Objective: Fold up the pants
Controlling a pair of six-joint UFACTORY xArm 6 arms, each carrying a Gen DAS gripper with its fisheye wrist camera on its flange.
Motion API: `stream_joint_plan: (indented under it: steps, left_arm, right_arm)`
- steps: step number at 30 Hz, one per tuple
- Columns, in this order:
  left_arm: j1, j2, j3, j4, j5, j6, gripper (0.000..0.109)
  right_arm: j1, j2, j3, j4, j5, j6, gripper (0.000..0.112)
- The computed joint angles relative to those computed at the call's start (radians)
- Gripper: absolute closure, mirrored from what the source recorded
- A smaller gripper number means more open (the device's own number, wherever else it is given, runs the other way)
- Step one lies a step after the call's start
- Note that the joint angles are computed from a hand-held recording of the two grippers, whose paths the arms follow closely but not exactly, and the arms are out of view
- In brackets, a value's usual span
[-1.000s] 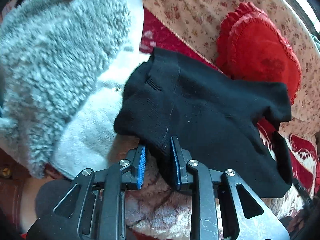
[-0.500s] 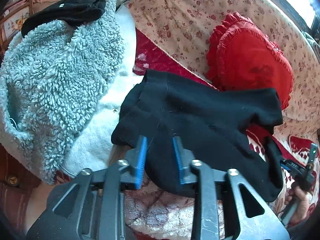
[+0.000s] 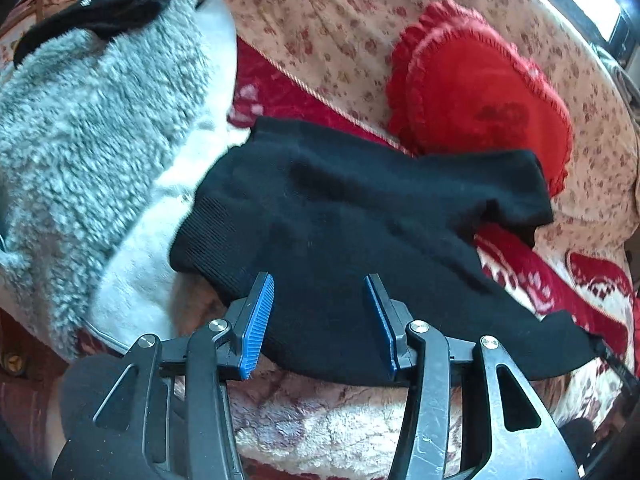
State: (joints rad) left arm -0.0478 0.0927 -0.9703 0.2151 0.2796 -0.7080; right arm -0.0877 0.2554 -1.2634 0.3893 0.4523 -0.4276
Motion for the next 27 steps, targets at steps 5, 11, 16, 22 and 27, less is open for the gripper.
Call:
stream_joint_plan:
  steps: [5,11,16,22,27]
  left_arm:
    - [-0.015,0.046,-0.015,0.01,0.048,0.001,0.063]
    - [-0.013,0.033,-0.006,0.0,0.043,0.02,0.063]
    - [-0.012,0.041,-0.035,0.072,0.039,-0.039,0.063]
    - [-0.022,0.106,-0.094,0.093,0.074,-0.045,0.063]
    - [-0.016,0.149,-0.122,0.166,0.062,-0.095,0.055]
  right_arm:
    - [0.011,-0.027,0.092,-0.263,0.089,0.089,0.109]
    - [0.019,-0.05,0.085,-0.318,0.151,0.096,0.107]
    - [0.054,-0.076,0.057,-0.066,0.126,-0.066,0.086]
    - [0.184,-0.007,0.028,0.187,0.128,-0.296,0.086]
    - [0.258,0.107,-0.046,0.191,0.13,-0.317,0.086]
